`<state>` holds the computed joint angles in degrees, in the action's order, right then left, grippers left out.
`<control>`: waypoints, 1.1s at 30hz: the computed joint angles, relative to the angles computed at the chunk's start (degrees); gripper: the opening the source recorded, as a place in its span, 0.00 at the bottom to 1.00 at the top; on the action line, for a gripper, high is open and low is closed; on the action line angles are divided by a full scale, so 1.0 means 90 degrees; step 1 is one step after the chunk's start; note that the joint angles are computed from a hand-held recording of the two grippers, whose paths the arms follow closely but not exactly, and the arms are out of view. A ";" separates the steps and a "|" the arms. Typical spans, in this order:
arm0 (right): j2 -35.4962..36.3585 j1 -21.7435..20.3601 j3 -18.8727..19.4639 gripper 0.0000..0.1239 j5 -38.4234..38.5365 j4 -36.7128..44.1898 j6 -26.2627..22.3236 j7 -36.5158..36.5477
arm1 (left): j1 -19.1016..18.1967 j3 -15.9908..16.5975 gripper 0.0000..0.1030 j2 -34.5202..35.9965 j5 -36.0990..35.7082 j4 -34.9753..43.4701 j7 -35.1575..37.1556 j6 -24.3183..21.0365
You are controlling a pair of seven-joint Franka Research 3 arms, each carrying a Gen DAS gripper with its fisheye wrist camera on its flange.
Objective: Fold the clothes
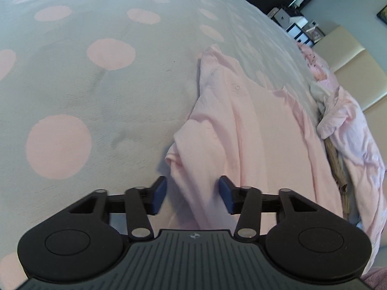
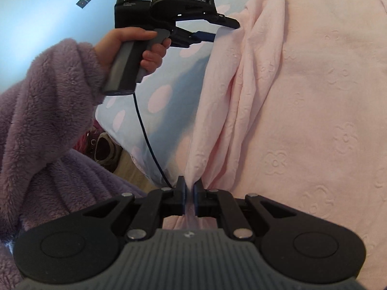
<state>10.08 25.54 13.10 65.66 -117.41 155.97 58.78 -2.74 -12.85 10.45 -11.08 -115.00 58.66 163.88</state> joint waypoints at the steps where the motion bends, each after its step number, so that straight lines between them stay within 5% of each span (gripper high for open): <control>1: -0.0011 -0.0022 0.0021 0.06 0.0173 -0.0022 0.0005 -0.0079 | 0.0012 -0.0027 0.09 -0.0005 -0.0023 -0.0016 0.0090 0.0150; 6: -0.0314 -0.0040 0.0004 0.06 0.0937 -0.0332 0.0023 -0.0382 | -0.0386 0.0290 0.03 -0.0033 0.1247 0.0282 -0.0417 0.0307; 10: -0.0500 0.0032 -0.0090 0.06 0.1227 -0.0557 0.0216 -0.0278 | -0.0753 0.0461 0.03 0.0276 0.2550 0.1111 -0.0792 -0.0415; 15: -0.0666 0.0090 -0.0186 0.06 0.1496 -0.0843 0.0326 -0.0010 | -0.0987 0.0316 0.03 0.0966 0.3023 0.2298 -0.0454 -0.1303; 25: -0.0712 0.0141 -0.0311 0.06 -0.0356 -0.1215 0.0610 0.1964 | -0.1315 0.0105 0.03 0.2450 0.2829 0.4215 0.0682 -0.2415; 30: -0.0649 0.0062 -0.0284 0.06 -0.0266 -0.1295 0.0561 0.2124 | -0.1429 0.0115 0.03 0.2864 0.2659 0.4659 0.0979 -0.2692; 33: -0.0712 0.0064 -0.0286 0.08 -0.0460 -0.1342 0.0537 0.2315 | -0.1419 0.0095 0.17 0.2861 0.2517 0.4629 0.1016 -0.2566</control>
<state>3.67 26.11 10.53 61.52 -129.49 160.79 79.61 -15.51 -11.99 36.20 11.58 -73.34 67.80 140.79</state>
